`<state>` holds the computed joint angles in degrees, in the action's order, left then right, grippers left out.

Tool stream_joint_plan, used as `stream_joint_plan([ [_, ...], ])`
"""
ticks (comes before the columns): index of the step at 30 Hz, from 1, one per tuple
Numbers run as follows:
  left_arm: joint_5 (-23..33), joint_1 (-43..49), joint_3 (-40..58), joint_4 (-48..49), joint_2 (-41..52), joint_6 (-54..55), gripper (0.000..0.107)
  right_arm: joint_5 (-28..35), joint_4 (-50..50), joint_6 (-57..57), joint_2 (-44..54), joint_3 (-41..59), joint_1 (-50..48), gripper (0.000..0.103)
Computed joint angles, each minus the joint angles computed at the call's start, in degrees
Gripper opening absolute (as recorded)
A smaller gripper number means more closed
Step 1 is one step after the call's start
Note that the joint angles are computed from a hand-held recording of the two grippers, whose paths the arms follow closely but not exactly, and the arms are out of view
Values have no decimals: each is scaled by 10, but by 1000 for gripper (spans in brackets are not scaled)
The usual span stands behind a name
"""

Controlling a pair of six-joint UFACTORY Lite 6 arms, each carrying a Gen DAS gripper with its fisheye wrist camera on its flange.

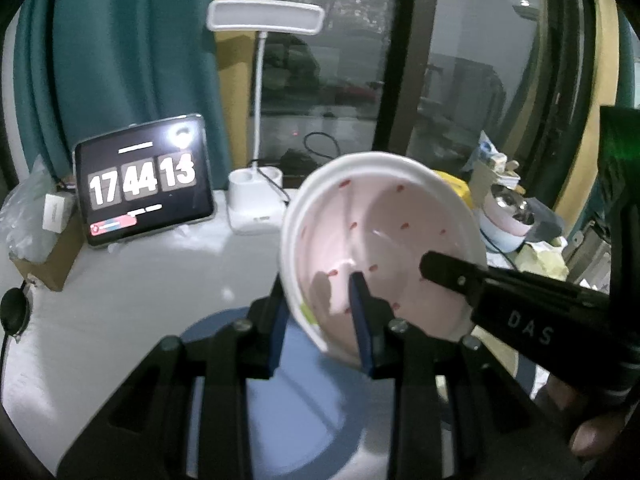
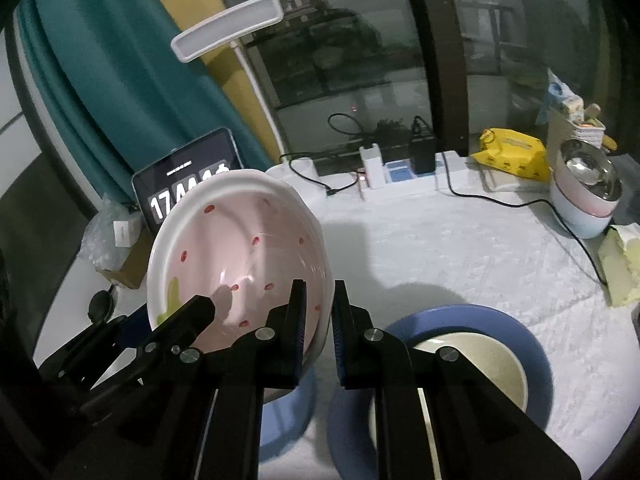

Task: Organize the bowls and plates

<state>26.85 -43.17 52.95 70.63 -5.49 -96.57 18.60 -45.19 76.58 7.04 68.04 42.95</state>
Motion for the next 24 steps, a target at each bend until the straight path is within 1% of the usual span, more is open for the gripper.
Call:
stream_joint_plan([
  [6,20,-43,40,-8,39,0,30,-6,-22,19,-64,-69,-19,13],
  [14,27,-83,80,-22,90,-4,30,-22,5,-9,-132,-148,-55,13],
  [19,29,-104,95,-25,116,-14,30,-27,4,-9,-163,-189,-69,13],
  [24,25,-123,108,-28,144,-22,30,-35,31,-44,-190,-229,-91,13],
])
